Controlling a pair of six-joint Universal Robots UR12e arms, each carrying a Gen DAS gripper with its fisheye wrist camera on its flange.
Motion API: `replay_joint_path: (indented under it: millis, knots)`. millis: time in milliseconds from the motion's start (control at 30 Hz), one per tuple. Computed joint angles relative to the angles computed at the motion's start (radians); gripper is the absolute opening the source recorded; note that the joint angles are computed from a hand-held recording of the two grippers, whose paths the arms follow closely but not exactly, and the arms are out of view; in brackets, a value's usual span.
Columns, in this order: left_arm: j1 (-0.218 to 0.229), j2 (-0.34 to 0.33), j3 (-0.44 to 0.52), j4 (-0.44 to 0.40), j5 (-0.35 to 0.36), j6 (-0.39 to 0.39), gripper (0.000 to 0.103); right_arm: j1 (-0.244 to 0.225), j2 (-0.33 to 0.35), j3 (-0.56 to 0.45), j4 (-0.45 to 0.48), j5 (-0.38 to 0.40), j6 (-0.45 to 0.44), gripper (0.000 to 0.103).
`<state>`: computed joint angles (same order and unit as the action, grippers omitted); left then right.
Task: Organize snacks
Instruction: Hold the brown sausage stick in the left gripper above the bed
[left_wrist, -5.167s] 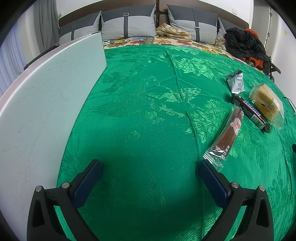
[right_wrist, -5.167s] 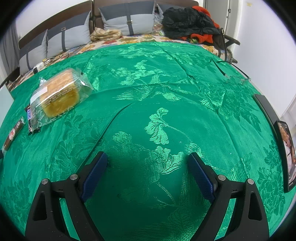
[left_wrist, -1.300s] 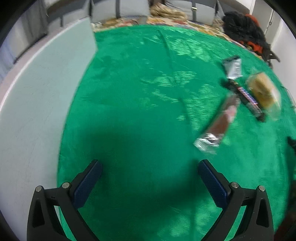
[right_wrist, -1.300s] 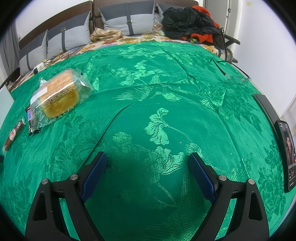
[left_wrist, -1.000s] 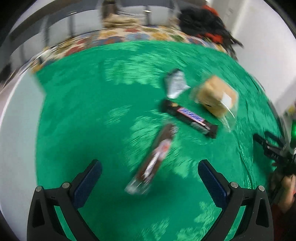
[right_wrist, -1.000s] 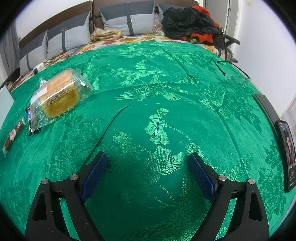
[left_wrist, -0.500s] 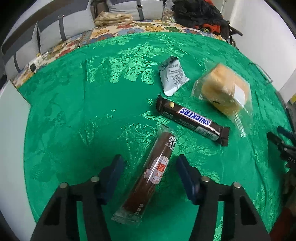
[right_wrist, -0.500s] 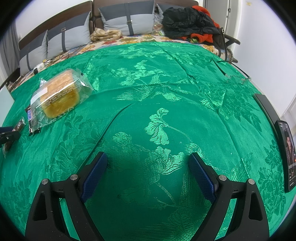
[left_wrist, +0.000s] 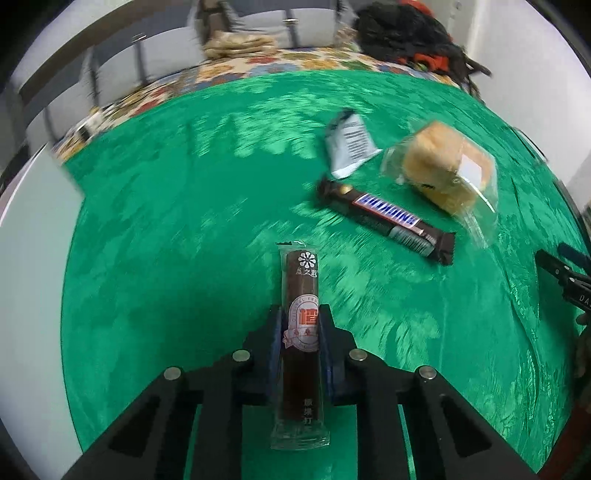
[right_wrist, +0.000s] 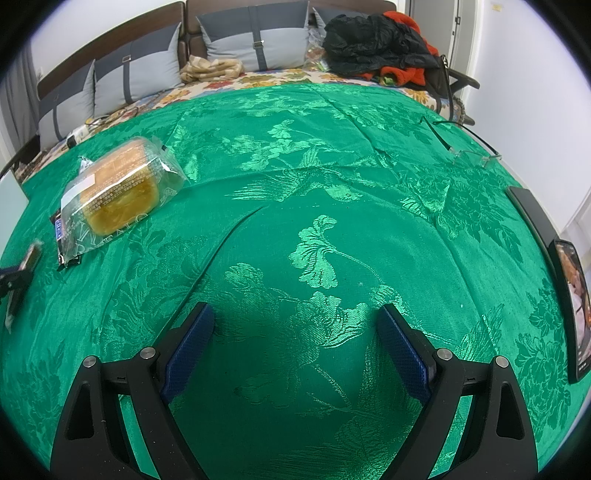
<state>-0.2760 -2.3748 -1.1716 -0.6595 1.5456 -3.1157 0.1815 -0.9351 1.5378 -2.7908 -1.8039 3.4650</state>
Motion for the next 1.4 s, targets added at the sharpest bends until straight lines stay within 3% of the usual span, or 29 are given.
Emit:
replay_joint_path:
  millis: [100,267,467,500,567,600,633,833,1100,1200,1400]
  knots:
    - [0.011,0.04,-0.076,0.042,-0.003,-0.062,0.018,0.0,0.0,0.0,0.0,0.0,0.0,0.092]
    - [0.025,0.106,-0.196,0.106,0.006,-0.101,0.018,0.0,0.0,0.0,0.0,-0.001,0.0,0.092]
    - [0.031,0.126,-0.259,0.189,0.023,-0.14,0.02,0.0,0.001,-0.001,0.0,-0.001,0.0,0.092]
    - [0.033,0.125,-0.262,0.205,0.02,-0.15,0.024,0.0,0.001,-0.001,0.0,-0.001,0.0,0.092]
    - [0.036,0.119,-0.266,0.24,0.0,-0.163,0.041,0.0,0.001,-0.001,-0.001,-0.002,0.0,0.092]
    - [0.035,0.115,-0.266,0.254,0.001,-0.167,0.055,0.0,0.001,-0.001,-0.001,-0.002,0.0,0.092]
    - [0.033,0.112,-0.263,0.26,0.01,-0.166,0.063,0.0,0.001,-0.001,-0.001,-0.002,0.0,0.092]
    - [0.008,0.09,-0.252,0.304,0.092,-0.087,0.076,0.001,0.001,0.0,-0.001,-0.002,0.001,0.092]
    - [0.012,0.086,-0.251,0.305,0.1,-0.121,0.09,0.001,0.001,0.0,-0.001,-0.002,0.001,0.092]
    - [0.012,0.083,-0.244,0.285,0.103,-0.122,0.101,0.0,0.001,0.0,-0.001,-0.002,0.001,0.092]
    - [0.012,0.083,-0.244,0.282,0.1,-0.123,0.103,0.001,0.001,-0.001,-0.001,-0.003,0.001,0.092]
